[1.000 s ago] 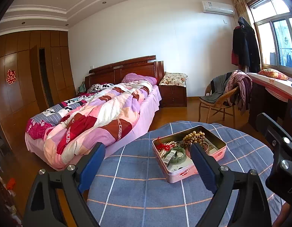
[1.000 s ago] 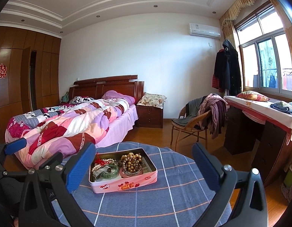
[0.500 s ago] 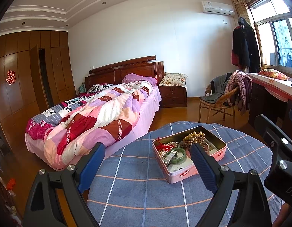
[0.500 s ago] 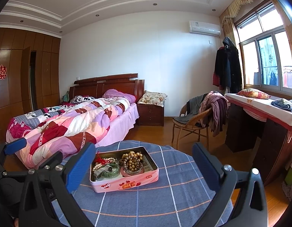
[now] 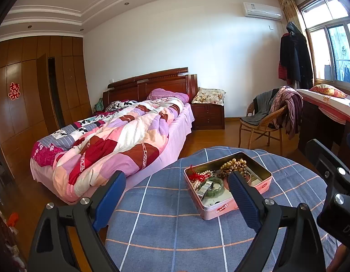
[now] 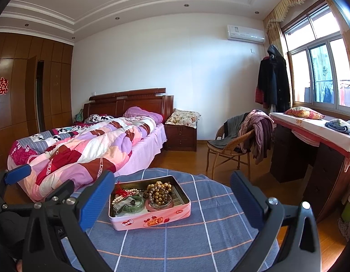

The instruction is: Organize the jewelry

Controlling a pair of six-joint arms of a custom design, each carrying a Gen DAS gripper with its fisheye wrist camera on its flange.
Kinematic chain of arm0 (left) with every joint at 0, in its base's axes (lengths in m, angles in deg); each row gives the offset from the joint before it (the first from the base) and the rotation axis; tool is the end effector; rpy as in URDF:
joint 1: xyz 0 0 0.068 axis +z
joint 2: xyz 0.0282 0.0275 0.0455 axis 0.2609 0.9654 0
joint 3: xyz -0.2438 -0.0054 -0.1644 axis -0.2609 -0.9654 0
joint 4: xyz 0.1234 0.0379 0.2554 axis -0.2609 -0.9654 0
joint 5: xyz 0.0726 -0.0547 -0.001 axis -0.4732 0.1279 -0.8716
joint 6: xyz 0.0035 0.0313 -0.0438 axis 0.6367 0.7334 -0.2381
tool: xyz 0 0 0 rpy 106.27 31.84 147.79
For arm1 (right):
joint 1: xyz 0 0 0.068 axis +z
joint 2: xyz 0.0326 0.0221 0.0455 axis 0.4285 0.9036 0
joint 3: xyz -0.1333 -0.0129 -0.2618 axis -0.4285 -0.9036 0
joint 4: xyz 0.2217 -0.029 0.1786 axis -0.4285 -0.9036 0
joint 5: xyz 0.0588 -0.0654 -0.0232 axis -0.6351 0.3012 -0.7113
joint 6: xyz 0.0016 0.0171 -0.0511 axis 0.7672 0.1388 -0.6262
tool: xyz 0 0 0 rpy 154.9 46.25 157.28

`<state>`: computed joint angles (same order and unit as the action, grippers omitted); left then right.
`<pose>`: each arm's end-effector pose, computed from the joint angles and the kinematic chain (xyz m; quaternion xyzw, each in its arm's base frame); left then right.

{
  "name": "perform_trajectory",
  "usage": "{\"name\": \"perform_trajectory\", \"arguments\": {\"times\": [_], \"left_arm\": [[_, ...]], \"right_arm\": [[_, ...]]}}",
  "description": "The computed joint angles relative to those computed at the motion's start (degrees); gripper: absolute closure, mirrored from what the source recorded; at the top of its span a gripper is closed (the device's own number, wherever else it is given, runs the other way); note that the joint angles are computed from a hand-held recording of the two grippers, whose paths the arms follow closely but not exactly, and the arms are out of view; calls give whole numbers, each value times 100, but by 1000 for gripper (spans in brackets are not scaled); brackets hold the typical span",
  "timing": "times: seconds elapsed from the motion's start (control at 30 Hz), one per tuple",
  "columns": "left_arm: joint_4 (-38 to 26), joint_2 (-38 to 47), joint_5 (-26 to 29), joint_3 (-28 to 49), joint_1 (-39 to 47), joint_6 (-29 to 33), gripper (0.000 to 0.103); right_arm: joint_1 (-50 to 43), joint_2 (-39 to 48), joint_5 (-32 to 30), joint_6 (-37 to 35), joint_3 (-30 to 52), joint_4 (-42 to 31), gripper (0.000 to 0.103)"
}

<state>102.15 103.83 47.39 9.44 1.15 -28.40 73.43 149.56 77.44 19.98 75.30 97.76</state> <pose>0.2578 -0.0556 0.2115 0.0522 0.8223 0.0414 0.5652 0.2251 0.2095 0.2063 0.0385 0.7832 -0.0164 0.6203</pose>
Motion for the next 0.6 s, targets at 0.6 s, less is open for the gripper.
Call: {"name": "perform_trajectory", "arguments": {"times": [0.6], "left_arm": [[-2,-15,-245,46,-125,3,11]], "right_arm": [[13,-21,25,3,19,-48,0]]}}
